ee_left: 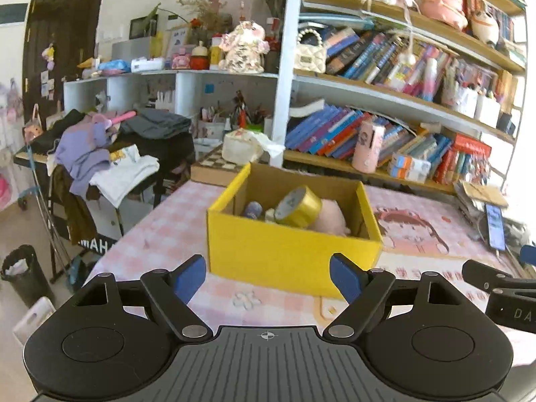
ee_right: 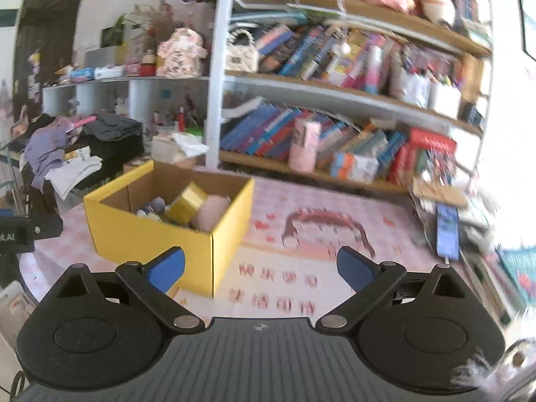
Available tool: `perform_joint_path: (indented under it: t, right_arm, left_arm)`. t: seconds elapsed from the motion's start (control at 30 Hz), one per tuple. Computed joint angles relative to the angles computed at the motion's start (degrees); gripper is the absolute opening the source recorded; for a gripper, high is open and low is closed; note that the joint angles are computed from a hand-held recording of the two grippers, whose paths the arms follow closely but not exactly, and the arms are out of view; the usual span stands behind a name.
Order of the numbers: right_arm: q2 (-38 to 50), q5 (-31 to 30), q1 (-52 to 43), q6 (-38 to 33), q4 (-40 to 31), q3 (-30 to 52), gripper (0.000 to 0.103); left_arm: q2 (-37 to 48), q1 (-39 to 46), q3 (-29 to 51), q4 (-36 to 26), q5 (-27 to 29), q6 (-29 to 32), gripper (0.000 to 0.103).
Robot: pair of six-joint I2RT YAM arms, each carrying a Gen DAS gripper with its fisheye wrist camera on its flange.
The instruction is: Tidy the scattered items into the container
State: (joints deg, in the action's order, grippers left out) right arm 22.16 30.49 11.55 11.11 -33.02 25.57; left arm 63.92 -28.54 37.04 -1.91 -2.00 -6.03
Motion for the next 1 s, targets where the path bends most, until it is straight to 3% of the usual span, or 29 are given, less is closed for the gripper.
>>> perform_joint_path:
  t: [0.17,0.27,0.53,1.0]
  right_arm:
    - [-4.75,8.3,8.07,6.91,-9.54,-1.0,0.098]
    - [-6.77,9.62,9.11,11.96,-14.1,-1.22,0.098]
    - [-10.02,6.06,5.52,14.93,-19.52,-1.73,0.101]
    - [-14.1,-1.74,-5.94,8.54,-25.56,0.02,0.103]
  left_arm:
    - [-2.37,-4.7,-2.93,-1.37,-6.14,0.82,0.089]
    - [-4.07,-6.69,-4.17,-2.24,-7.89,1.85,0.093]
    - [-4.58,-10.18,-4.68,-3.81,-10.51,2.39,0.1]
    - [-0.41,-15.32,-2.75,-6.83,-10.15,0.03,0.1]
